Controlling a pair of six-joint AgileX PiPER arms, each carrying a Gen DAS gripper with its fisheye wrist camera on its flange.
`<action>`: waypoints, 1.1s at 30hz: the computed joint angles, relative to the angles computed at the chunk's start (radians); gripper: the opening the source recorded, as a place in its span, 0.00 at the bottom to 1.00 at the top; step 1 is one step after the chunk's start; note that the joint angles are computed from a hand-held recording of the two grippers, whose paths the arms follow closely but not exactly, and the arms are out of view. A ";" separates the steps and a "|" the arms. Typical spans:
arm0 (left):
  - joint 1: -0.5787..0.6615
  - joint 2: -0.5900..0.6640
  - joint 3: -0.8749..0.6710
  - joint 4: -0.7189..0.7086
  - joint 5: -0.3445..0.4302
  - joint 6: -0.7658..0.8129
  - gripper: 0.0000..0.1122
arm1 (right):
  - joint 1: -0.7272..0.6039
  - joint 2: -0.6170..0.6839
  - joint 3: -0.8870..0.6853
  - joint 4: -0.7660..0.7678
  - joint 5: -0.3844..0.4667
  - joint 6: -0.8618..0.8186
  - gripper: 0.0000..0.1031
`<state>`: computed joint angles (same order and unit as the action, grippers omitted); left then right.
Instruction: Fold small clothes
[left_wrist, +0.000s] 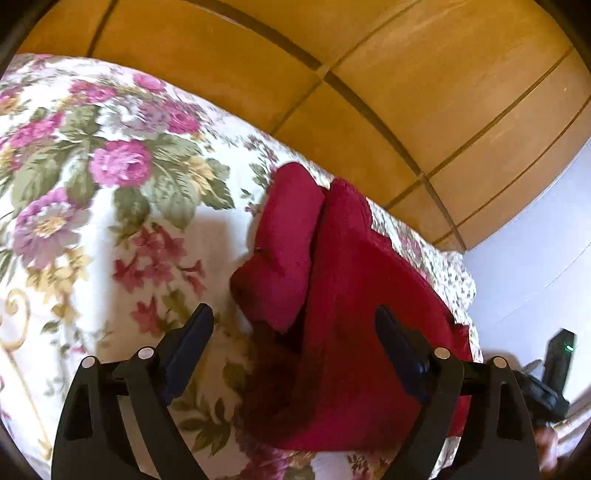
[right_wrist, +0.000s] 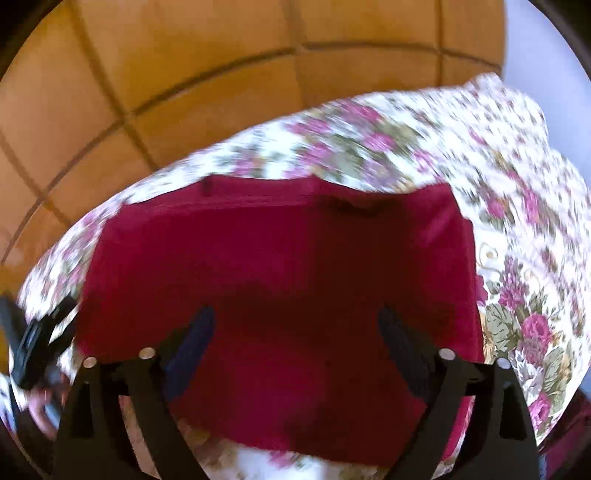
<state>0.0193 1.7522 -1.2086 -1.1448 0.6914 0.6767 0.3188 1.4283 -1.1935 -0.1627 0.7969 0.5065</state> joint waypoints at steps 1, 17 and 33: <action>-0.011 0.025 -0.042 0.051 0.025 -0.046 0.78 | 0.061 0.000 -0.005 -0.067 0.029 0.058 0.92; -0.069 0.164 -0.244 0.167 0.107 -0.214 0.27 | 0.206 0.155 0.095 -0.249 0.098 0.371 0.98; -0.159 0.061 -0.368 0.127 0.145 -0.223 0.23 | 0.104 0.075 -0.037 -0.159 0.234 0.272 0.98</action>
<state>-0.1399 1.8129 -1.5763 -1.0177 0.8360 0.4539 0.4228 1.5038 -1.2305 -0.3214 1.0312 0.7785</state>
